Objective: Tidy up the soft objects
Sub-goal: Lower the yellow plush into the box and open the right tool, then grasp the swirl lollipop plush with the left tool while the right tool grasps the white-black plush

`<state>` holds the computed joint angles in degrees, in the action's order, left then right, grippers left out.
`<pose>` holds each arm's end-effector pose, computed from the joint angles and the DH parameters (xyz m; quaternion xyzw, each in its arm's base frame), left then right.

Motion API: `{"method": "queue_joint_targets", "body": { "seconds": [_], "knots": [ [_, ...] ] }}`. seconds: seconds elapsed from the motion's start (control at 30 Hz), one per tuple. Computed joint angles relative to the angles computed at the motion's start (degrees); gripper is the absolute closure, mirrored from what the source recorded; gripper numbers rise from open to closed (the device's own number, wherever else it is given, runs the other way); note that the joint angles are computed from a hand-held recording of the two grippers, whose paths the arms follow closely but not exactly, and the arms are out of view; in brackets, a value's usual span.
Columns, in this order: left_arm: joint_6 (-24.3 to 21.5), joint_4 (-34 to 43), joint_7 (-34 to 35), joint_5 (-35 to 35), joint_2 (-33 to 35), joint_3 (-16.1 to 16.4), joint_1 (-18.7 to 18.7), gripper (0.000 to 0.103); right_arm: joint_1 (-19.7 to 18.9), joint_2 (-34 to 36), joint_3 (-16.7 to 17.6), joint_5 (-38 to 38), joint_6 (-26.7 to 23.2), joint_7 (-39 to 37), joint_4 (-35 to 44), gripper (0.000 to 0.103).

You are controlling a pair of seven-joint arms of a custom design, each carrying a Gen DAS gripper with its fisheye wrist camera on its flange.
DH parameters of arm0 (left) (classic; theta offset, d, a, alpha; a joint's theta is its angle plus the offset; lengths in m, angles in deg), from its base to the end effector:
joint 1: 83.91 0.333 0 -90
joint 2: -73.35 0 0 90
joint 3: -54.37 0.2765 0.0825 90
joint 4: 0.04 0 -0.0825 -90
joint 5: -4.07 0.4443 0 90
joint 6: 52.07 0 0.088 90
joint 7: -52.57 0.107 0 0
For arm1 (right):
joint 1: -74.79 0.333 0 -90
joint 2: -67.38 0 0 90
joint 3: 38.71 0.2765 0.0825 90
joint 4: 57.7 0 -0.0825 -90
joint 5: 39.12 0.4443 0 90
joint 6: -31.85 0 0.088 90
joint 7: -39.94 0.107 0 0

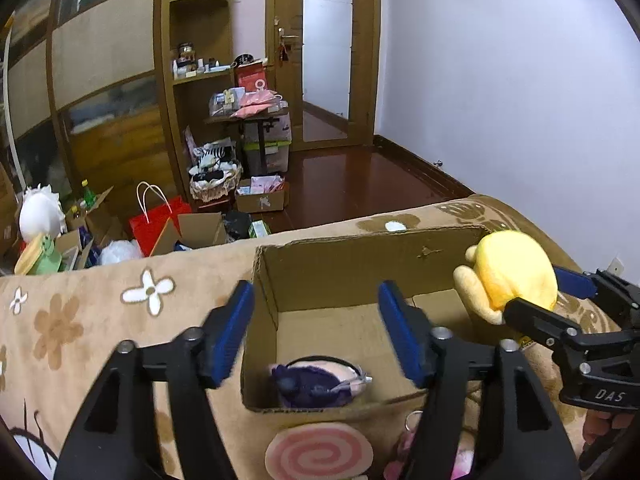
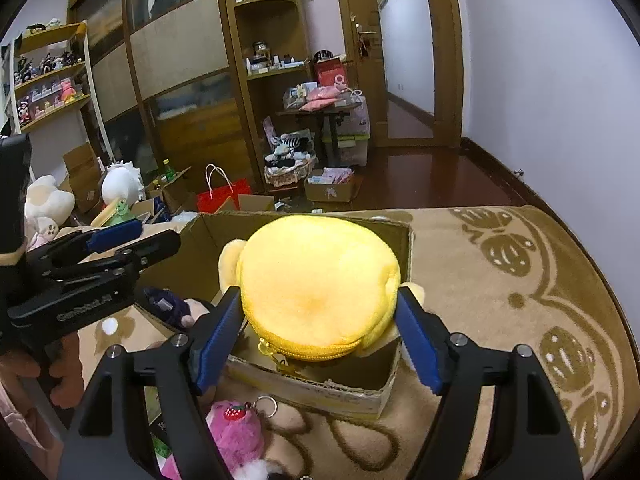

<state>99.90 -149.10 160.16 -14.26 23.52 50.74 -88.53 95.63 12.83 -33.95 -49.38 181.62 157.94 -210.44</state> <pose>0.4285 -0.0561 0.5881 -0.5489 0.7023 -0.3642 0.2698 0.3702 0.1843 0.5795 -0.6550 0.6121 -0.2402 0.3724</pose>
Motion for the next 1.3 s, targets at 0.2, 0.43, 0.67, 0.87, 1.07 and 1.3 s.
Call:
{"method": "queue_joint_targets", "body": {
  "seconds": [0.2, 0.43, 0.67, 0.87, 1.07, 1.3],
  "knots": [
    [-0.81, -0.92, 0.0, 0.58, -1.97, 0.15, 0.86, 0.026, 0.48, 0.08, -0.02, 0.44, -0.5, -0.49, 0.14, 0.015],
    [-3.01, -2.33, -1.26, 1.51, -4.96, 0.05, 2.43, 0.014, 0.63, -1.8, 0.62, 0.95, -1.99, 1.44, -0.58, 0.0],
    [-6.13, -4.58, -2.69, 2.7, -9.98, 0.37, 4.05, 0.008, 1.2, -6.97, 1.1, 1.29, -5.32, 4.13, -2.64, 0.0],
    [-10.86, -5.38, -2.84, 2.79, -13.17, 1.49, 4.86, 0.007, 1.57, -11.93, 2.59, 0.91, -10.47, 6.91, -4.31, 0.0],
    [-15.49, -6.09, -2.54, 4.08, -16.34, 0.94, 5.86, 0.007, 2.13, -15.6, 3.0, 0.61, -15.18, 9.11, -4.99, 0.0],
    [-19.94, -7.52, -2.25, 4.77, -19.45, 0.88, 6.11, 0.007, 3.49, -17.88, 3.58, 0.89, -18.94, 11.37, -5.7, 0.0]
  ]
}}
